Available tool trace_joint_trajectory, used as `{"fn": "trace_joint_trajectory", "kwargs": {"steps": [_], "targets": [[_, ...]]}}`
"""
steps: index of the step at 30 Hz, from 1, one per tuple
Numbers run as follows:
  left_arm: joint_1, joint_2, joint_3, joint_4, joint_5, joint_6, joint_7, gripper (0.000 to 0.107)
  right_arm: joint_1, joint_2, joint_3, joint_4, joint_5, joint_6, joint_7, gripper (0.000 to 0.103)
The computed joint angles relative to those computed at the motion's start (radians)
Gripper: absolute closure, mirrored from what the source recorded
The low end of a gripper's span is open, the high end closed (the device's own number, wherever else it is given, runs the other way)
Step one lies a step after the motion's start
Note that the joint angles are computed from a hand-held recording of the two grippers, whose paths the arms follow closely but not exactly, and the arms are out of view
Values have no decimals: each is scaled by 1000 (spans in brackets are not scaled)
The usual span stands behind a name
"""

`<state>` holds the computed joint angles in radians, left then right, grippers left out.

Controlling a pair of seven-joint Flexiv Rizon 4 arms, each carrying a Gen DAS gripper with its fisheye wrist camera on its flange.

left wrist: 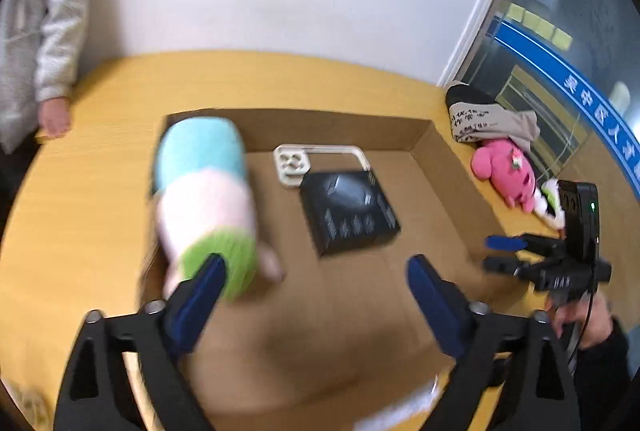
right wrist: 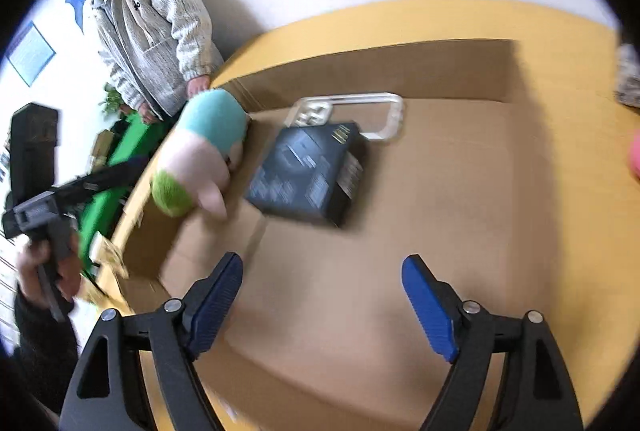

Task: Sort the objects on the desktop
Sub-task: 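Open the left gripper to drop the charger box into the box, then move the right gripper toward the black sunglasses on the table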

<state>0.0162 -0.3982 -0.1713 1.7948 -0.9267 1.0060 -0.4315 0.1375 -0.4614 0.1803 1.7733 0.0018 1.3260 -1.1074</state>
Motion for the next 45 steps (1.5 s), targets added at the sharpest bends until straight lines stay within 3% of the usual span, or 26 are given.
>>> {"fn": "trace_joint_trajectory", "kwargs": {"steps": [3,6,9,12,16,20,24,27,31,34,45], "targets": [[-2,60,5,134,-71,65,97,7,85,76,-102,150,-89,13,128,20],[-13,61,39,190,-32,55,60,7,204,134,-235,279,-266,69,315,20],[0,64,51,227,-33,38,49,7,277,166,-315,339,-428,70,478,20],[3,72,40,253,-82,78,127,7,293,173,-336,363,-537,75,565,20],[-6,72,36,252,-95,113,141,7,298,186,-355,376,-659,82,684,20],[-17,117,2,286,-274,128,293,7,338,228,-426,407,-911,116,873,20],[-81,182,0,323,-521,146,502,5,331,254,-374,396,-982,23,899,19],[-131,203,20,330,-627,152,577,4,298,254,-345,397,-1034,57,927,19],[-182,196,60,324,-604,172,541,4,270,255,-294,384,-1053,-24,943,19],[-206,188,69,323,-598,208,528,4,236,256,-265,385,-1083,-26,977,19],[-222,174,65,335,-560,246,481,4,143,245,-151,367,-1105,-83,979,19]]}}
